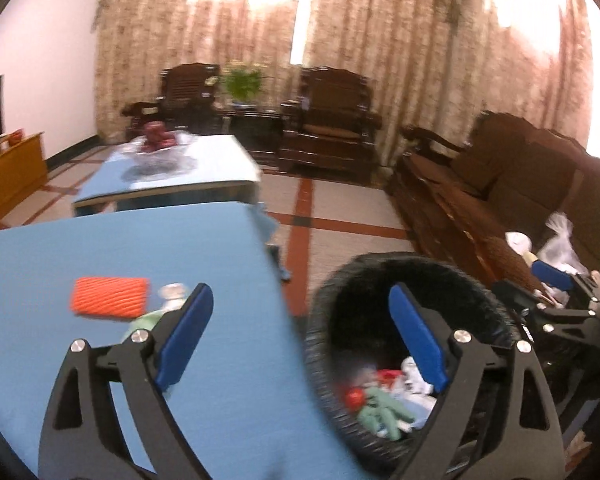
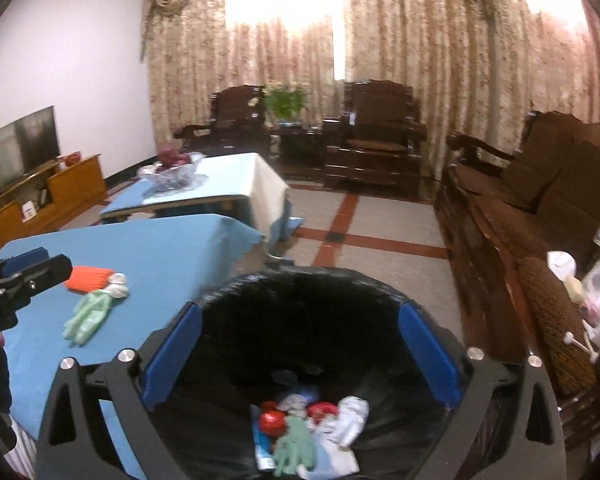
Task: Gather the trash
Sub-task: 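Grasp the orange foam net pad with the left tool while the right tool grasps the green glove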
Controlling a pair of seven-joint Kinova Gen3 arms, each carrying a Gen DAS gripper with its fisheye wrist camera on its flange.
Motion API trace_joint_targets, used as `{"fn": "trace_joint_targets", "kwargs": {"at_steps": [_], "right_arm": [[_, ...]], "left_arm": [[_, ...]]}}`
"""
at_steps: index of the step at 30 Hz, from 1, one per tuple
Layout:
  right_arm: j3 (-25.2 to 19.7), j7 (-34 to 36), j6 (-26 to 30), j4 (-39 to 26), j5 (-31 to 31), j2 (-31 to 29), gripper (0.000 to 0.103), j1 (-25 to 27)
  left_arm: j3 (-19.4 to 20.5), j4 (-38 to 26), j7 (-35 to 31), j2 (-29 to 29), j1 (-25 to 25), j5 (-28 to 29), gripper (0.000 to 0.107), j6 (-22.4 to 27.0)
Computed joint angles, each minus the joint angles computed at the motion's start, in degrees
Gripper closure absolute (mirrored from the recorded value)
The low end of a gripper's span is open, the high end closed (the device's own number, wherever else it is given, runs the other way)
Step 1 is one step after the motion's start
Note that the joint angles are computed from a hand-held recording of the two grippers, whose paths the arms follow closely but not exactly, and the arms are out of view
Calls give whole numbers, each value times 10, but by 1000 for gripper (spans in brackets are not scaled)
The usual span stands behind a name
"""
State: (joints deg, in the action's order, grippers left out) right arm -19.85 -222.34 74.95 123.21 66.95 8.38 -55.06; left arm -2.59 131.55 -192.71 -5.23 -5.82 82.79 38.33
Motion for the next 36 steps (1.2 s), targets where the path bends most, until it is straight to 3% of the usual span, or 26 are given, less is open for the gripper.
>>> {"fn": "trace_joint_targets", "kwargs": {"at_steps": [7,18,24,36], "right_arm": [[20,64,-66,-72,68,40,6,12],[95,151,-198,-241,129,172,6,17],[134,220,-243,-342,79,253,8,21],[166,374,-305,-460,-89,349,33,69]], "left_arm": [[-59,-16,-10,19,-77,-13,20,0],[-75,-67,-51,91,-163,12,20,-29],[-68,-96,-79,140,-188,37,20,-36],[-49,-140,-88,208,-191,55,20,-68]]}}
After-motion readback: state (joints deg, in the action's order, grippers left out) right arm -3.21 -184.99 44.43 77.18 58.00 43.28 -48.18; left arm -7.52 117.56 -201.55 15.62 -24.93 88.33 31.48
